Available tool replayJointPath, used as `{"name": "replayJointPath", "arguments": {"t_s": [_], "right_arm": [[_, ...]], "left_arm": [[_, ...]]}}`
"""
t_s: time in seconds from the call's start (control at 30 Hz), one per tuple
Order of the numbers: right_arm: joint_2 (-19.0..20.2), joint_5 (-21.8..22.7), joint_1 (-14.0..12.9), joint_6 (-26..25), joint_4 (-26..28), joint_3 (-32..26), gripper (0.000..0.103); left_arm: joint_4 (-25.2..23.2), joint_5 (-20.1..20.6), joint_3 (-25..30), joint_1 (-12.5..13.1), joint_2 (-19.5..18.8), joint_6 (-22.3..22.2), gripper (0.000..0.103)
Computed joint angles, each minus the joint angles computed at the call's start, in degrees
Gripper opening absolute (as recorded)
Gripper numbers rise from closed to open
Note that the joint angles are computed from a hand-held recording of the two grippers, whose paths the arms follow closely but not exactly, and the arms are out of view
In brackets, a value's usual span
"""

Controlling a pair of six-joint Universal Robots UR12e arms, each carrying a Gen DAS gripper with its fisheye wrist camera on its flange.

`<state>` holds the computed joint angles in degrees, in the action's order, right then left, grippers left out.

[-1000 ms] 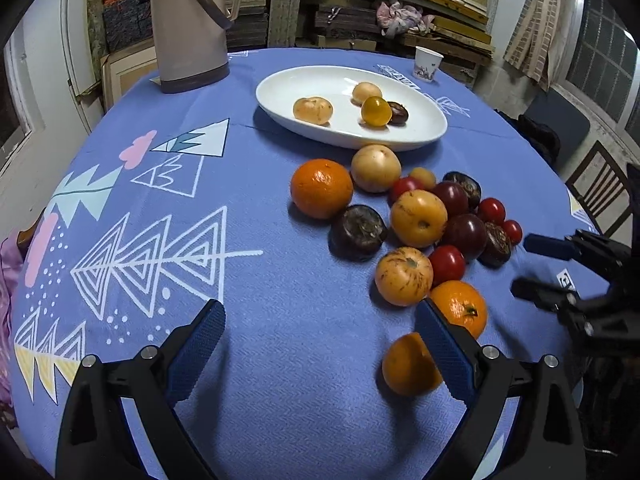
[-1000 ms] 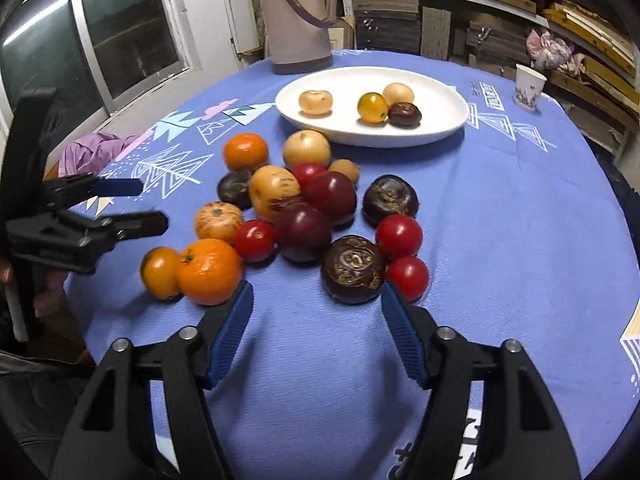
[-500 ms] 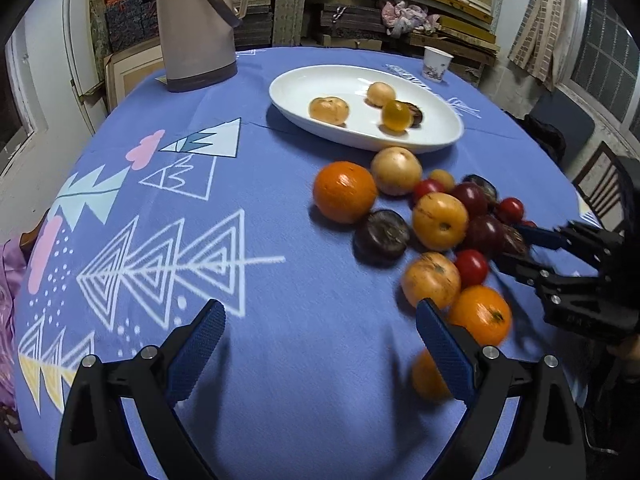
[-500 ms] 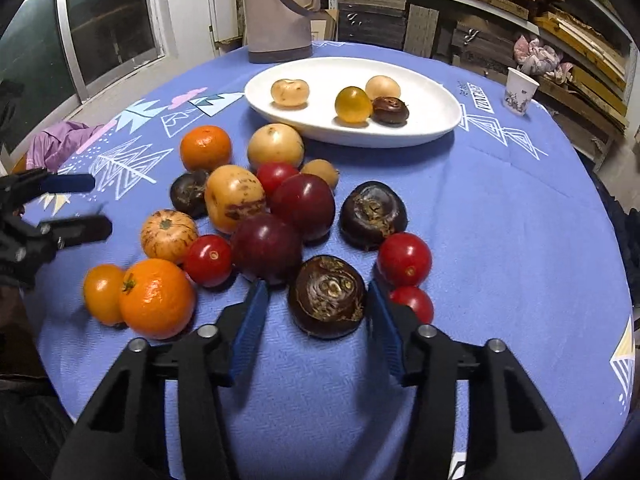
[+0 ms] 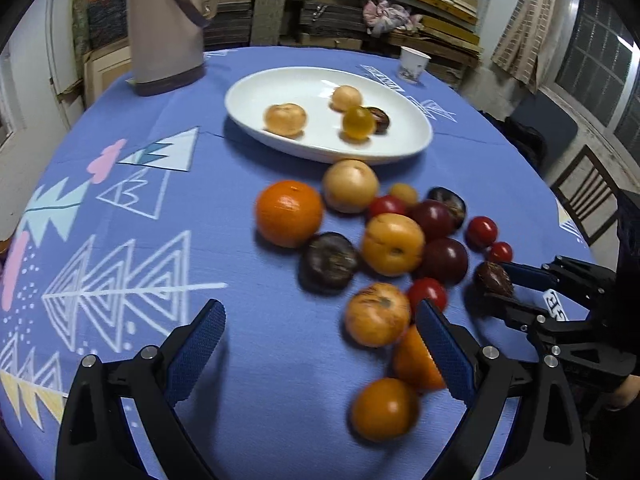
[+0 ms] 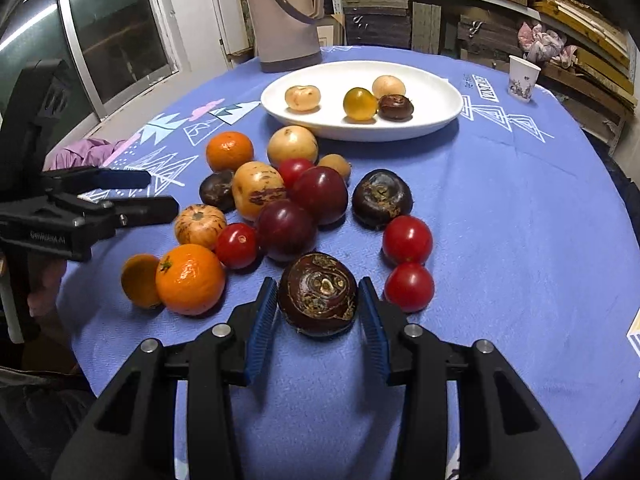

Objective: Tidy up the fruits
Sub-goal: 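Grasp an orange fruit with the left tool while the right tool grasps a dark brown fruit, then lower both held fruits onto the white plate and release them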

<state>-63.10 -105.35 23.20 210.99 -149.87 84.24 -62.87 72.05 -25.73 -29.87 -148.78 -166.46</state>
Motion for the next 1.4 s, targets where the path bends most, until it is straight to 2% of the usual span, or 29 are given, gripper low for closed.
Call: {"name": "replayJointPath", "arguments": {"t_s": [0.17, 0.33, 0.43, 0.5, 0.53, 0.6, 0.67, 0.8, 0.83, 0.87, 0.9, 1.13, 1.4], "right_arm": [[-0.41, -0.02, 0.44, -1.03, -1.34, 0.29, 0.041], [-0.99, 0.22, 0.50, -0.95, -2.42, 1.21, 0.041], [-1.04, 0.30, 0.52, -0.53, -2.27, 1.34, 0.041], [-1.01, 0.37, 0.60, -0.63, -2.17, 1.26, 0.041], [-1.03, 0.57, 0.64, -0.78, -2.22, 1.26, 0.041], [-1.05, 0.79, 0.69, -0.99, -2.15, 1.29, 0.041], [-1.09, 0.95, 0.66, -0.86, -1.91, 1.35, 0.041], [-1.05, 1.28, 0.56, -0.65, -1.89, 1.43, 0.041], [-1.01, 1.36, 0.56, -0.65, -1.88, 1.41, 0.041], [-0.97, 1.51, 0.54, -0.75, -1.89, 1.35, 0.041], [-0.93, 1.59, 0.55, -0.85, -1.86, 1.28, 0.041], [-1.04, 1.61, 0.59, -1.07, -2.14, 1.16, 0.041], [-1.68, 1.34, 0.38, -2.37, -2.98, 0.66, 0.041]], "left_arm": [[-0.84, 0.20, -0.96, -0.26, 0.70, 0.89, 0.096], [1.00, -3.51, -9.93, 0.46, 5.78, 3.93, 0.096], [1.96, -2.80, -14.43, 0.14, 8.07, 8.31, 0.096], [2.19, -2.07, -15.01, -0.02, 8.17, 9.06, 0.095], [2.06, -1.79, -14.87, -0.06, 7.99, 8.86, 0.092], [1.81, -2.70, -14.36, 0.08, 7.43, 9.12, 0.081], [0.61, -1.72, -13.11, -0.02, 6.64, 9.31, 0.069], [0.96, -1.56, -12.97, -0.01, 6.41, 9.84, 0.067], [1.17, -1.71, -13.09, 0.01, 6.45, 9.97, 0.064], [1.65, -2.56, -13.45, 0.13, 6.57, 10.34, 0.048], [1.80, -3.50, -13.62, 0.27, 6.64, 10.59, 0.039], [2.68, -3.21, -14.13, 0.34, 6.87, 10.77, 0.039], [6.39, -2.51, -13.02, 0.72, 7.22, 9.35, 0.039]]}}
